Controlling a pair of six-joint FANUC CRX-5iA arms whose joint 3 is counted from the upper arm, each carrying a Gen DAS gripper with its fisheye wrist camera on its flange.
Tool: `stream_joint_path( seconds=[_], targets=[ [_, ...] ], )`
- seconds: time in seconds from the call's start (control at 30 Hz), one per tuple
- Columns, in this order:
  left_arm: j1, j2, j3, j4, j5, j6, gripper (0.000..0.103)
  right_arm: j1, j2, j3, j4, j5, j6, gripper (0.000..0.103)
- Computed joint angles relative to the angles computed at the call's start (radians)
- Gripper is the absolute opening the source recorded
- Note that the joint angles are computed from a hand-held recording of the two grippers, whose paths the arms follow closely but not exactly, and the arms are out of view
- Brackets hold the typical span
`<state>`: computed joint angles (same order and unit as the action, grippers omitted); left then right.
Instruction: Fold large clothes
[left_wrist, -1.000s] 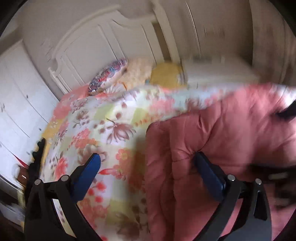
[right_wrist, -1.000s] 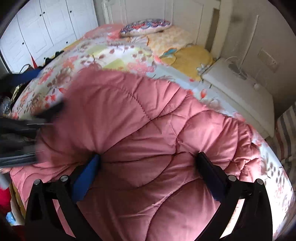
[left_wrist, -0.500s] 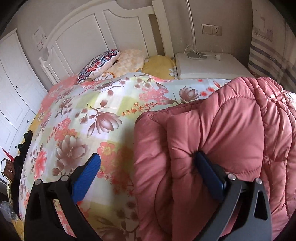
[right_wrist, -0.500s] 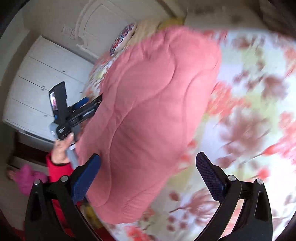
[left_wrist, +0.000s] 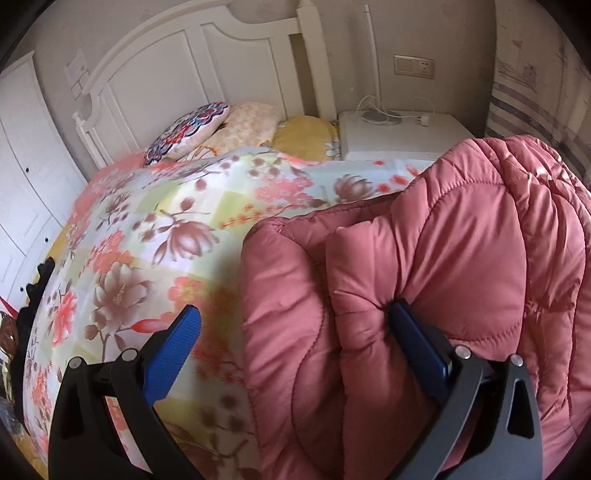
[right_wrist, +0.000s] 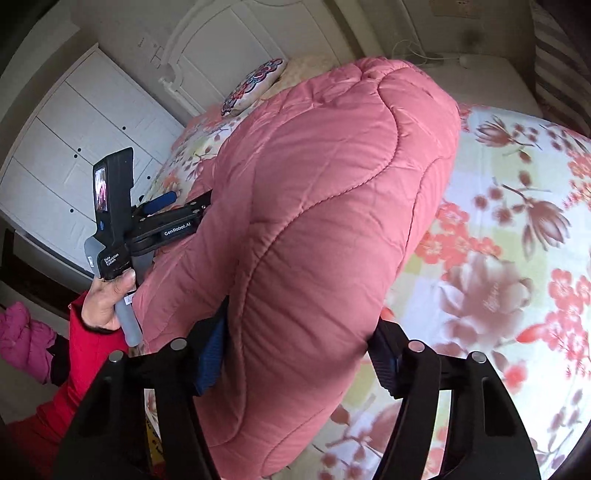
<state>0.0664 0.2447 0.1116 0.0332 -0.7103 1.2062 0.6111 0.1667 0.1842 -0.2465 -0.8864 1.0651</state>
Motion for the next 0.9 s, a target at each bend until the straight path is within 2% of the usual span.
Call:
stream_joint_path(
  seconds=[0.2, 0.37, 0.5, 0.57, 0.63, 0.67, 0.73, 0.8, 0.9],
  targets=[
    [-0.069, -0.002, -0.007, 0.019, -0.019, 0.024, 0.101, -0.018, -0.096, -0.116, 0.051, 0.032, -0.058, 0.063],
    [-0.162, -0.008, -0.011, 0.014, -0.029, 0.078, 0.101, -0.039, -0.226, -0.263, 0.136, 0.043, -0.146, 0.06],
    [-0.23, -0.004, -0.009, 0.007, -0.032, 0.125, 0.101, -0.052, -0.33, -0.373, 0.225, 0.055, -0.241, 0.046],
    [-0.264, -0.008, -0.006, -0.045, -0.021, 0.175, 0.101, -0.037, -0.339, -0.383, 0.276, 0.03, -0.259, 0.046],
    [-0.271, -0.01, -0.007, -0.063, -0.015, 0.194, 0.101, -0.003, -0.325, -0.371, 0.347, 0.031, -0.279, 0.047],
    [-0.266, -0.01, -0.01, -0.047, -0.015, 0.183, 0.101, 0.013, -0.332, -0.383, 0.406, 0.035, -0.288, 0.047],
    [-0.244, -0.008, -0.021, 0.011, -0.019, 0.14, 0.101, 0.049, -0.279, -0.334, 0.532, 0.011, -0.286, 0.047],
    [-0.23, -0.014, -0.03, 0.036, -0.024, 0.112, 0.101, 0.041, -0.209, -0.249, 0.521, -0.021, -0.221, 0.047],
    [-0.217, -0.023, -0.04, 0.047, -0.018, 0.083, 0.101, 0.004, 0.009, 0.005, 0.433, -0.183, -0.071, 0.047]
  ],
)
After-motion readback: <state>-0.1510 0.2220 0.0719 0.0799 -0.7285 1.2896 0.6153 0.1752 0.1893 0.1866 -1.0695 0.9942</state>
